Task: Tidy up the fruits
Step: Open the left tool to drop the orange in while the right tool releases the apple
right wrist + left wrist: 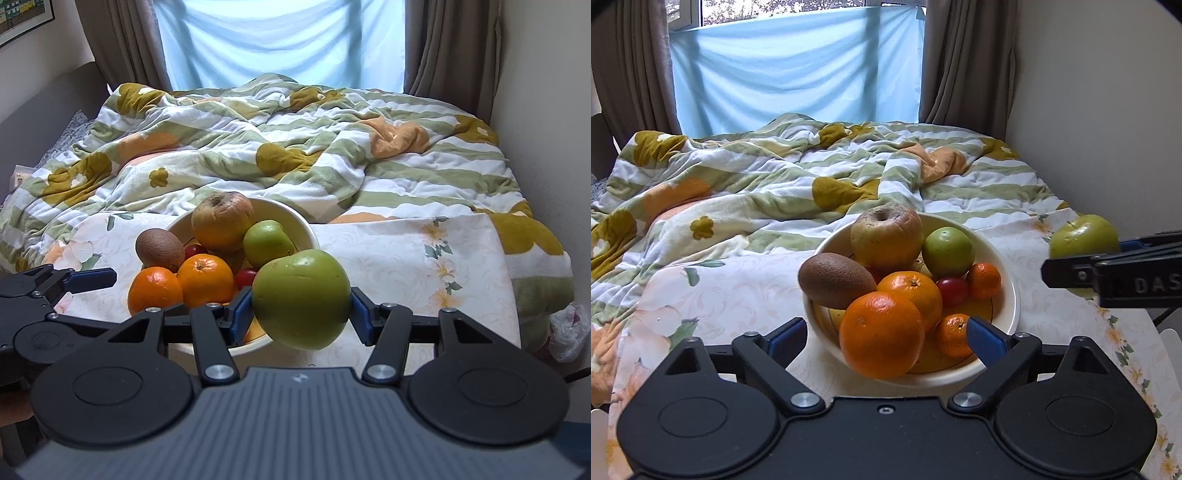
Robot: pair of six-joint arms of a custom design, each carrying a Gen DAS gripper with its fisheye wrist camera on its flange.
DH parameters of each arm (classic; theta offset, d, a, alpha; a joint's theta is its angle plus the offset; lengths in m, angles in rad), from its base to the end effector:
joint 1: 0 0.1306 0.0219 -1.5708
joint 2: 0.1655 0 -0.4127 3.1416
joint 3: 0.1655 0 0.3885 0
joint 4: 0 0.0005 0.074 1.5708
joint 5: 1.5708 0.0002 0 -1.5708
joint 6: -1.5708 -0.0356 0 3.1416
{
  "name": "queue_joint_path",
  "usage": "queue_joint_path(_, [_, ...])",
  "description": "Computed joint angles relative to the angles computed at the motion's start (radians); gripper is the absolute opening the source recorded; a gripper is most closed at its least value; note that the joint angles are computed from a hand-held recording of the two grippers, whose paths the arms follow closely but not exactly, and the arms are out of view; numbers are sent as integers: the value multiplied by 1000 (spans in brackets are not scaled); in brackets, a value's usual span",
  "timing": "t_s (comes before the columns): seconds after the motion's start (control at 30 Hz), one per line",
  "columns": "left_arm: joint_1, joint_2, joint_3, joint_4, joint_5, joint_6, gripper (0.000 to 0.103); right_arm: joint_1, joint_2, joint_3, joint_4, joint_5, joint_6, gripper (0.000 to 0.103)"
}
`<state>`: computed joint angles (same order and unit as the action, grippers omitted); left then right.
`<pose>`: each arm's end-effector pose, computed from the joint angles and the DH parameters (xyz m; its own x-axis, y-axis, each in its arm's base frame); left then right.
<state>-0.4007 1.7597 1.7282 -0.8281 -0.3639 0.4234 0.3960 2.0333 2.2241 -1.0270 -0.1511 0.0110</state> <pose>0.5787 -0.2319 0.4240 -0.6979 -0.1214 -0.7059 -0.1493 0.9885 -0.0224 0.6614 0.2818 0.4571 -0.6794 -0.2958 -0.6715 -0.4819 0.8700 0.1043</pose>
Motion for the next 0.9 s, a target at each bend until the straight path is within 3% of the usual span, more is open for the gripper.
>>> queue_joint_path(0.27, [7,-68,-41,-53,3,78,99,17,49,78,-31,-31,29,70])
queue_joint_path(0.9, [0,-113,-102,-94,-77,107,100,46,143,123,-10,-37,87,70])
